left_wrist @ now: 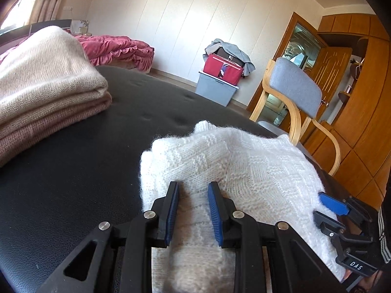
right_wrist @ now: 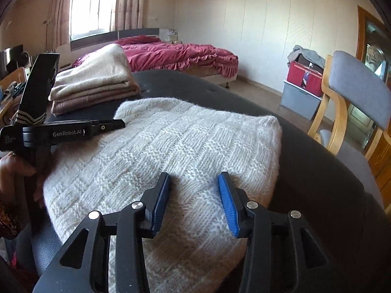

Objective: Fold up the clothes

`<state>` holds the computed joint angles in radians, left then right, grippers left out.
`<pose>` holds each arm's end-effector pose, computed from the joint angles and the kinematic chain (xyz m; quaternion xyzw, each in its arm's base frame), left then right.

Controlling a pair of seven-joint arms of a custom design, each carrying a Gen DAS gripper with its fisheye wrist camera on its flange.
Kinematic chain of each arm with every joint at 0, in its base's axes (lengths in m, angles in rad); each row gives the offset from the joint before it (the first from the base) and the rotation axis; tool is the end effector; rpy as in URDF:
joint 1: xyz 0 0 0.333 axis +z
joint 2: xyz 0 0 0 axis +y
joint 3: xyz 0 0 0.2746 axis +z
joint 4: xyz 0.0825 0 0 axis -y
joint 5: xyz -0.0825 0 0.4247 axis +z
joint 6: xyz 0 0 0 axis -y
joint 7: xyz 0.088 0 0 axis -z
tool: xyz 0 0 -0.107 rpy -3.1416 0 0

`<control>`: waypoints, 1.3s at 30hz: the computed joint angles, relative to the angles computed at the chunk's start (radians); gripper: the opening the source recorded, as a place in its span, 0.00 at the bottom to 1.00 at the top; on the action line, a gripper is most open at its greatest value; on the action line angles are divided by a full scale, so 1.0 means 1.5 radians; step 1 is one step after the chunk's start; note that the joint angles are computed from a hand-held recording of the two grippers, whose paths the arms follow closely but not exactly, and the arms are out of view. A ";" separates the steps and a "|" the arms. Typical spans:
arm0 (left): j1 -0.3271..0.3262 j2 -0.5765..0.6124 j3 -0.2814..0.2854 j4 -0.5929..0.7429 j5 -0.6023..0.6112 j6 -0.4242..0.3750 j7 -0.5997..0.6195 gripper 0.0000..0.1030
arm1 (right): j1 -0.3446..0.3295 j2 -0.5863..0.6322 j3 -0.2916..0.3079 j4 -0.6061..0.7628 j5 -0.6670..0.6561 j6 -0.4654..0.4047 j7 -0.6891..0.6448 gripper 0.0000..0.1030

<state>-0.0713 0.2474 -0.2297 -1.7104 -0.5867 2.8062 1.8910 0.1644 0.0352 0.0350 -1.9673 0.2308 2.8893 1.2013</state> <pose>0.6860 -0.1712 0.4857 -0.5935 0.6670 -0.4331 0.1235 0.6401 0.1155 0.5009 -0.7444 0.5087 -0.2779 0.3315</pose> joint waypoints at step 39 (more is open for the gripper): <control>0.033 0.029 0.022 0.151 -0.021 -0.285 -0.051 0.27 | 0.006 -0.016 -0.005 -0.007 0.069 -0.027 -0.033 0.66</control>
